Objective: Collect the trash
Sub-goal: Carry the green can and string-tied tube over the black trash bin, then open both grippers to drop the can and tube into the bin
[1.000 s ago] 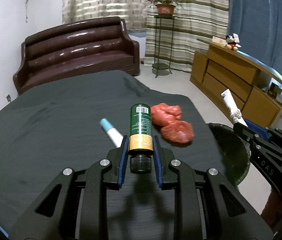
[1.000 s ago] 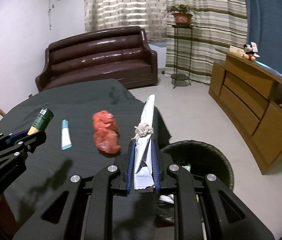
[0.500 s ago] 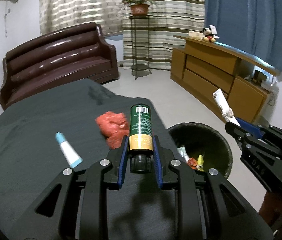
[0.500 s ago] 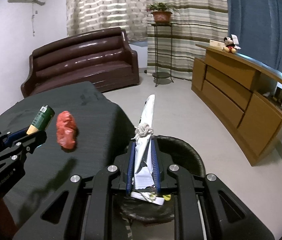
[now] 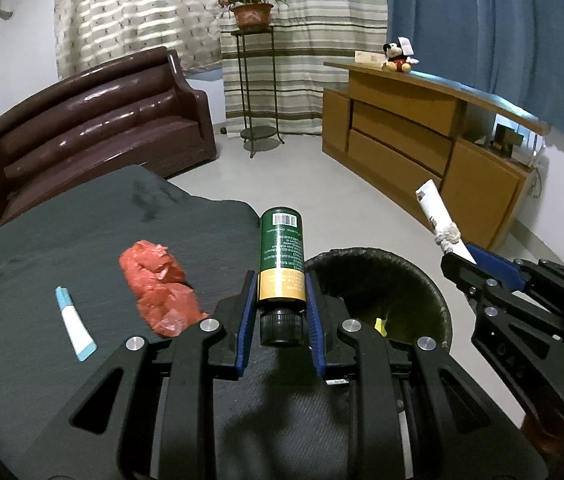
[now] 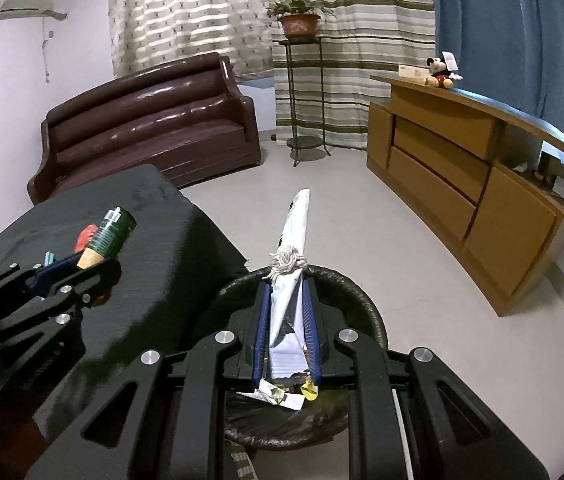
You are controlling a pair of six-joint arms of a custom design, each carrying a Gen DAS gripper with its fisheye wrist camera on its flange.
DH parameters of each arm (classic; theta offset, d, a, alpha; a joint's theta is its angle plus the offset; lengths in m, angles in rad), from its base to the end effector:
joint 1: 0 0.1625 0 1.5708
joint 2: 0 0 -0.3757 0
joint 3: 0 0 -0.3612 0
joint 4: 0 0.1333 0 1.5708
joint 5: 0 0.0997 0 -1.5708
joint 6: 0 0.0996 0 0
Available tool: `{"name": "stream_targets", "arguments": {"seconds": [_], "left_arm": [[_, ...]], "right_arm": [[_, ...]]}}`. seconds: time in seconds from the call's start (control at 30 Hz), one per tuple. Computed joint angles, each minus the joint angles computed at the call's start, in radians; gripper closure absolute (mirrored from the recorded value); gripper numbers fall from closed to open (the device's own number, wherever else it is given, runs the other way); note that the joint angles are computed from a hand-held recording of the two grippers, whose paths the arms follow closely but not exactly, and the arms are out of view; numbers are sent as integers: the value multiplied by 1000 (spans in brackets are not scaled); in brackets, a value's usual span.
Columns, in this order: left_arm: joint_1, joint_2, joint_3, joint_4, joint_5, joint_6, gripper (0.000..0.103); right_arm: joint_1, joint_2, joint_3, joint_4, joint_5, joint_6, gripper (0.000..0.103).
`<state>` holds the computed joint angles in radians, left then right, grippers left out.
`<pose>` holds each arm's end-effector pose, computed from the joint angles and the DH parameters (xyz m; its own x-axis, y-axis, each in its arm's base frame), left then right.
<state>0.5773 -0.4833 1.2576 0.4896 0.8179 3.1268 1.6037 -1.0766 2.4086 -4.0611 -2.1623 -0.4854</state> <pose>-0.3240 -0.4514 -0.0149 -0.5831 0.4910 -0.6473 0.7902 0.5276 -0.3117 0.0902 -0.3766 0.2005 -0.7425 0.2405 0.6251 -0.4066 0.5799 -0.7060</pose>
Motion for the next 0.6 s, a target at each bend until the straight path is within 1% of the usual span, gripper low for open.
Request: {"name": "stream_targets", "arguments": {"seconds": [0.27, 0.5, 0.6], "left_arm": [[23, 86, -116, 76, 13, -19, 80], [37, 163, -232, 140, 8, -25, 80], [37, 180, -251, 145, 5, -25, 80]], "right_arm": [[-39, -3, -14, 26, 18, 17, 85], [-68, -7, -36, 56, 34, 33, 85], [-76, -7, -41, 59, 39, 39, 85]]}}
